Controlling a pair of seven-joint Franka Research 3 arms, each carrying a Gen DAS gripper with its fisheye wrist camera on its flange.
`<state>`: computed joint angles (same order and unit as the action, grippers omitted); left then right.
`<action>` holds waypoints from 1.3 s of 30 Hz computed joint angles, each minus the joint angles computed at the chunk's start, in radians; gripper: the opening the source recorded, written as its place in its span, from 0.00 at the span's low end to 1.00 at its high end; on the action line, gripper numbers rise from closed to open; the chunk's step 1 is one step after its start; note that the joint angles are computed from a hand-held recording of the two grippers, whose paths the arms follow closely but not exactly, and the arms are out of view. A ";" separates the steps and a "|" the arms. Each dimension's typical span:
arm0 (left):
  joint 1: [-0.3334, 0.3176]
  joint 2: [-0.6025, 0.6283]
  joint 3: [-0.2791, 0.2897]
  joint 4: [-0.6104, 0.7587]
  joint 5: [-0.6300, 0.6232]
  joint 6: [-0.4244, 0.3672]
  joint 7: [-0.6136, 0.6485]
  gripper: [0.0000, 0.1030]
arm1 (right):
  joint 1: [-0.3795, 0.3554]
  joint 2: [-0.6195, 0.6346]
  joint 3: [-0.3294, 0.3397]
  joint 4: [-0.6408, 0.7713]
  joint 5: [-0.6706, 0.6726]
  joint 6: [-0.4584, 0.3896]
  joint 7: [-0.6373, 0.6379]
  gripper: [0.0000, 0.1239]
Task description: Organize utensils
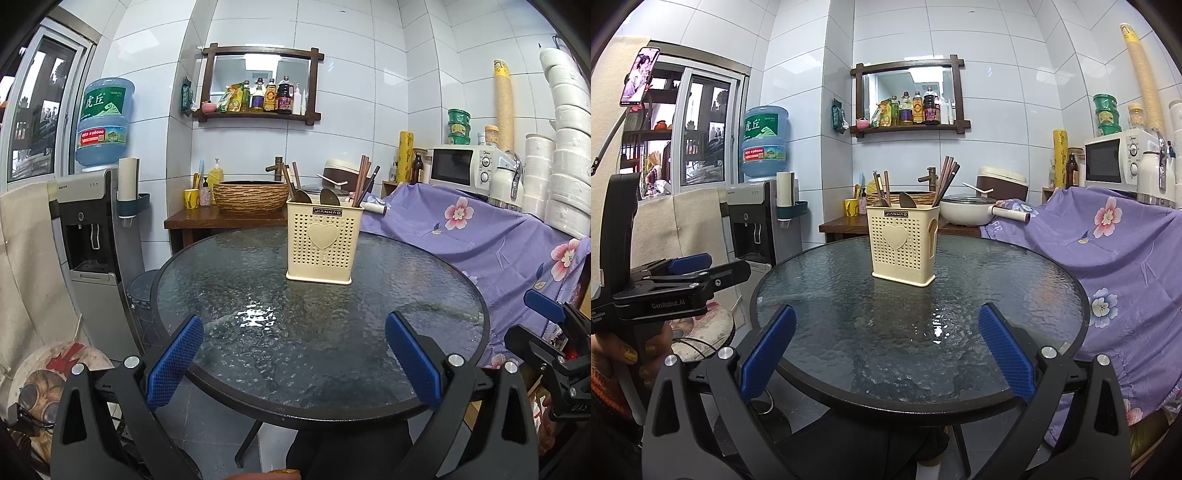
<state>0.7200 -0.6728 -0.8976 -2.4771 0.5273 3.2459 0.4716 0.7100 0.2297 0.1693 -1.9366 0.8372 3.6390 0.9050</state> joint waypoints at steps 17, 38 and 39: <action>-0.006 0.002 0.004 -0.001 -0.004 0.000 0.003 0.94 | -0.004 -0.006 0.001 -0.006 -0.005 -0.004 0.007 0.79; -0.020 0.013 0.018 -0.011 -0.036 0.018 0.035 0.94 | -0.004 -0.010 -0.002 -0.005 0.002 -0.009 -0.001 0.79; -0.019 0.011 0.017 -0.011 -0.037 0.018 0.035 0.94 | -0.002 -0.011 -0.003 -0.004 0.006 -0.011 -0.006 0.79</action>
<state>0.7015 -0.6616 -0.8810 -2.4885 0.4907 3.2643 0.5066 0.7080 0.2190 0.1659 -1.9408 0.8437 3.6277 0.8992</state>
